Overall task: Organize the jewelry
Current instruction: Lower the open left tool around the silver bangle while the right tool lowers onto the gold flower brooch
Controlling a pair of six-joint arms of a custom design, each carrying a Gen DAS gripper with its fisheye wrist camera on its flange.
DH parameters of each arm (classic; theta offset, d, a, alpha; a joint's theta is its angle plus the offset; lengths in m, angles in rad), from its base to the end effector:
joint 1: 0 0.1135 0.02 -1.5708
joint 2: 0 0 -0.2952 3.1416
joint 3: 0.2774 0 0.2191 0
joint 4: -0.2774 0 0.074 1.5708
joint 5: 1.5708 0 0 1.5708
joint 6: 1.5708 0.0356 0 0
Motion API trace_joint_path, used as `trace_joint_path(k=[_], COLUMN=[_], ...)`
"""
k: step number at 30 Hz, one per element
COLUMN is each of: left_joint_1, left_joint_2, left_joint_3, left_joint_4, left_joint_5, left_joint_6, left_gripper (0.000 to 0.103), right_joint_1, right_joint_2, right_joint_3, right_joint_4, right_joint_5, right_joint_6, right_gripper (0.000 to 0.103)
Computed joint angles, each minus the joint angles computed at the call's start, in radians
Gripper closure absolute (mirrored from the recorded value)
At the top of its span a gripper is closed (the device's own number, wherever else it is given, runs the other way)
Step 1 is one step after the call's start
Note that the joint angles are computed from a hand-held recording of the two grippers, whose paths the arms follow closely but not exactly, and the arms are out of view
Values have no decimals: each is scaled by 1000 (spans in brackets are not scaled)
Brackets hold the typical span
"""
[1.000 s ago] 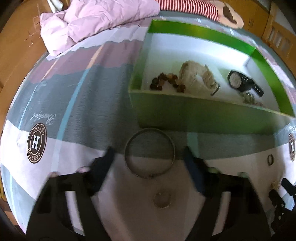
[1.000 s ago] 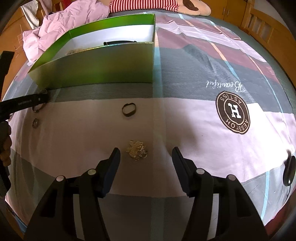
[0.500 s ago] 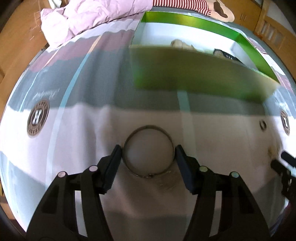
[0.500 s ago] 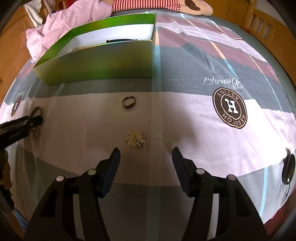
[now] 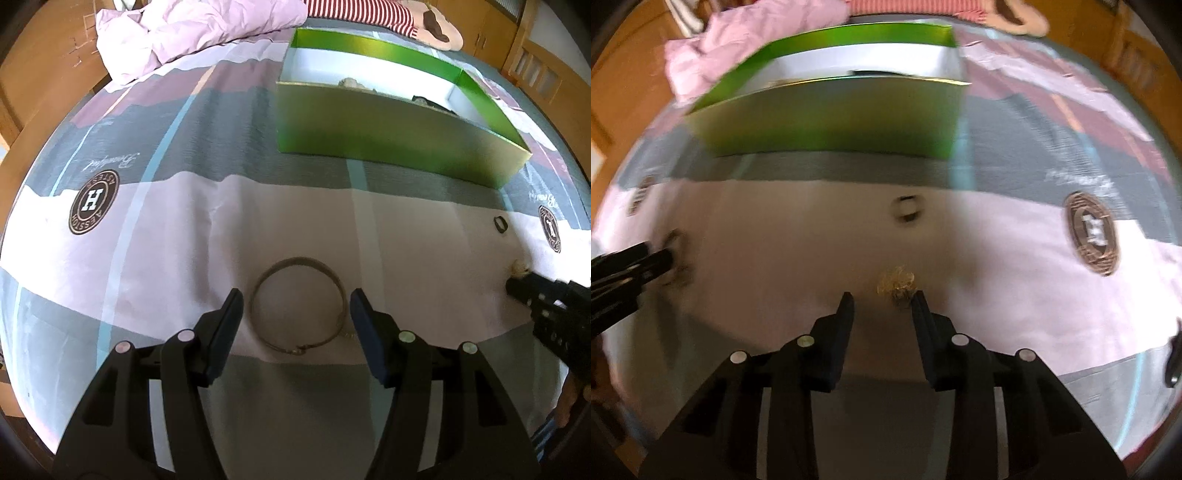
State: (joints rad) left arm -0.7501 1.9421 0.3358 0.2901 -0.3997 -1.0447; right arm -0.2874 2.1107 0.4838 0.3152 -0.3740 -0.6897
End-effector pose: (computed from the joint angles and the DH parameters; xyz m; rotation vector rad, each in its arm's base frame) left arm 0.1605 -0.1306 0.0725 -0.4607 2.6334 0.0702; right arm 0.2408 -0.0576 0.0494 -0.6104 2.6573 0.2887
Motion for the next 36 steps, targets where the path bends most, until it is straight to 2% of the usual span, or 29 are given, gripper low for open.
trace_joint_path(k=[1, 2, 3, 6, 10, 16, 27, 32, 34, 36], left_joint_1=[-5, -9, -18, -24, -9, 3, 49, 49, 46, 50], left_joint_2=[-13, -24, -42, -64, -38, 1, 103, 110, 107, 100], left_joint_3=[-9, -12, -17, -19, -1, -11, 43, 52, 49, 40], left_joint_4=[-1, -9, -25, -43, -45, 16, 48, 38, 36, 43], left_joint_5=[-2, -6, -15, -23, -12, 14, 33, 24, 16, 17], left_joint_6=[-8, -18, -33, -35, -24, -19, 35, 49, 44, 43], left_gripper=[38, 37, 36, 32, 28, 23, 23, 30, 40, 43], right_joint_1=[-10, -17, -25, -25, 8, 65, 79, 84, 82, 85], right_joint_2=[-10, -18, -30, -51, -45, 12, 58, 60, 61, 59], right_joint_3=[1, -5, -18, -54, -64, -72, -67, -92, -93, -97], right_joint_4=[-21, -16, 5, 75, 110, 186, 251, 291, 292, 297], right_joint_5=[-13, -12, -5, 22, 52, 98, 117, 119, 109, 107], right_joint_6=[-6, -3, 5, 23, 40, 100, 105, 106, 108, 104], right_gripper=[68, 63, 55, 47, 47, 47, 47, 48, 53, 61])
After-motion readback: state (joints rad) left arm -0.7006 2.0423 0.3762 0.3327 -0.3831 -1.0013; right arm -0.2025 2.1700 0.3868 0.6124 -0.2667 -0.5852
